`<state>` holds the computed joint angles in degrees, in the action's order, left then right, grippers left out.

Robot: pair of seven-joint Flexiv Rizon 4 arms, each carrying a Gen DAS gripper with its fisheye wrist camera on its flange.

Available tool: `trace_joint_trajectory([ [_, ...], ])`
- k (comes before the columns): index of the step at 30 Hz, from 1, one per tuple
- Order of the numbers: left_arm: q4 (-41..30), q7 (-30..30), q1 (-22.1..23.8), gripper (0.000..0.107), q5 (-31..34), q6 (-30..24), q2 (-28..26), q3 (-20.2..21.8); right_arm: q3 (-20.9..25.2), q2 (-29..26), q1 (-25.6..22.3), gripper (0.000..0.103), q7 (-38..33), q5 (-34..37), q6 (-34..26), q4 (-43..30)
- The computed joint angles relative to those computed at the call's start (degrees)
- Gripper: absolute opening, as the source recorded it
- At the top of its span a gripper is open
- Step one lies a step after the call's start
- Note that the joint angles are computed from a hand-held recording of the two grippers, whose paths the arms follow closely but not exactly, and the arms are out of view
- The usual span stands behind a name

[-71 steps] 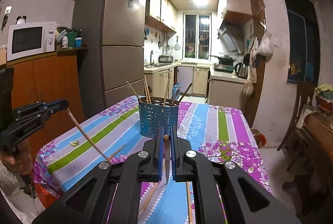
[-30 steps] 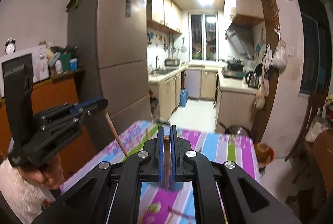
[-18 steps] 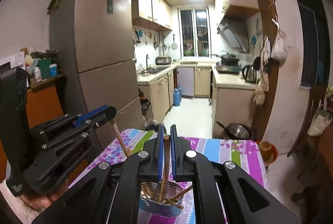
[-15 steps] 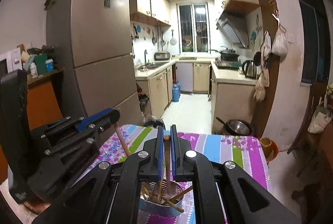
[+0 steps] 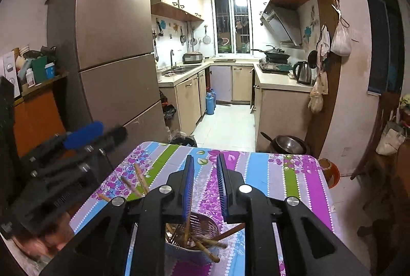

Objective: Organize utensils
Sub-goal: 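Lower both chopsticks into the holder and open both grippers, then move both open grippers back to the remaining chopsticks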

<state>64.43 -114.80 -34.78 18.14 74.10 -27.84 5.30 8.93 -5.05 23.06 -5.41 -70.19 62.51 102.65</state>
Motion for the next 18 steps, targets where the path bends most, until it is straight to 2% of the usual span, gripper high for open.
trace_joint_trajectory([
  [4,2.15,-5.17,-1.79,0.050,3.12,1.22,2.78,3.00,1.26,3.63,-0.55,0.019,-0.54,0.67,-0.33,3.14],
  [8,7.66,-15.69,-6.41,0.050,14.49,2.98,9.60,9.01,4.47,11.90,-2.21,0.020,-2.60,2.72,0.20,10.63],
  [11,14.68,-23.19,-10.67,0.051,26.11,3.42,17.63,12.55,7.81,19.46,-4.05,0.021,-3.98,4.81,0.40,17.20],
  [14,19.98,-27.58,-12.38,0.054,34.20,1.66,23.84,12.51,11.78,29.59,-4.74,0.026,-5.83,9.60,-1.58,24.87],
  [18,27.78,-31.16,-12.60,0.054,42.55,-2.71,32.33,9.86,16.68,40.26,-4.69,0.030,-5.95,16.78,-4.64,31.64],
])
